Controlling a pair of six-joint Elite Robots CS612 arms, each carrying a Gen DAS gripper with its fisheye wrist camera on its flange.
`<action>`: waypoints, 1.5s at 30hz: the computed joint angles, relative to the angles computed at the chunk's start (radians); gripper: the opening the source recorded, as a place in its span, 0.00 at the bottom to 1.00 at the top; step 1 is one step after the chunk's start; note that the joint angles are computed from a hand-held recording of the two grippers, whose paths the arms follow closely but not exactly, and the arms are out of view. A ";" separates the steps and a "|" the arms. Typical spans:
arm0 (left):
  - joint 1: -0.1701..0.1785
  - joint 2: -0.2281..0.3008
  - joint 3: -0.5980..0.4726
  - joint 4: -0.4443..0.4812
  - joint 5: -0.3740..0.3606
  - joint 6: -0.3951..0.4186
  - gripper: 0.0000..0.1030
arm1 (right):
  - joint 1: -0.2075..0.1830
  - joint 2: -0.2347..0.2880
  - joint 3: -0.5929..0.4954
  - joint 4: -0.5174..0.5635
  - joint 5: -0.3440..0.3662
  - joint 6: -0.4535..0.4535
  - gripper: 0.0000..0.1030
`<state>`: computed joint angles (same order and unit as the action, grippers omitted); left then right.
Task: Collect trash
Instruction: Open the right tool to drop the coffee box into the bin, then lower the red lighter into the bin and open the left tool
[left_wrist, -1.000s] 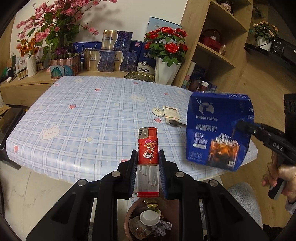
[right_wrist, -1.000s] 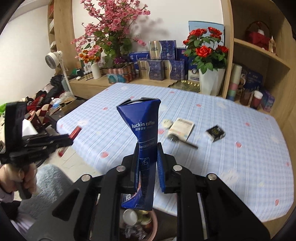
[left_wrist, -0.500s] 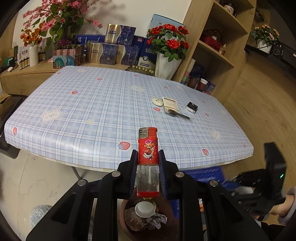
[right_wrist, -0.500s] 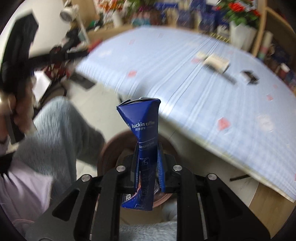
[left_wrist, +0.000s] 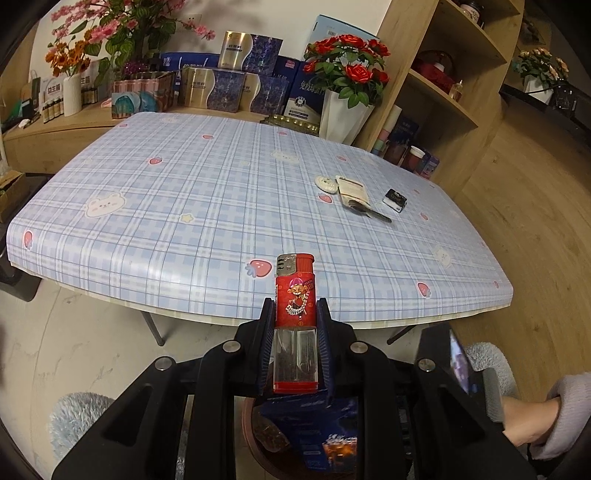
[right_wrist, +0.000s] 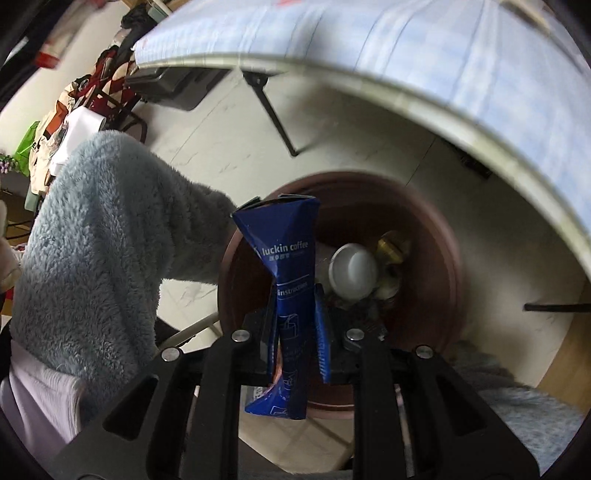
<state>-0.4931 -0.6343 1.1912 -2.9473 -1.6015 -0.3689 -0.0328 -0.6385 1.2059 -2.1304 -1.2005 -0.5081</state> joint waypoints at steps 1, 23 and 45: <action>0.001 0.001 -0.001 0.002 -0.002 -0.002 0.22 | 0.001 0.000 0.006 -0.022 -0.003 0.013 0.47; -0.017 0.034 -0.035 0.087 -0.068 0.022 0.22 | -0.052 -0.071 0.269 -1.129 -0.172 0.204 0.94; -0.005 0.156 -0.203 0.552 -0.239 0.007 0.22 | -0.050 -0.050 0.271 -1.156 -0.226 0.260 0.94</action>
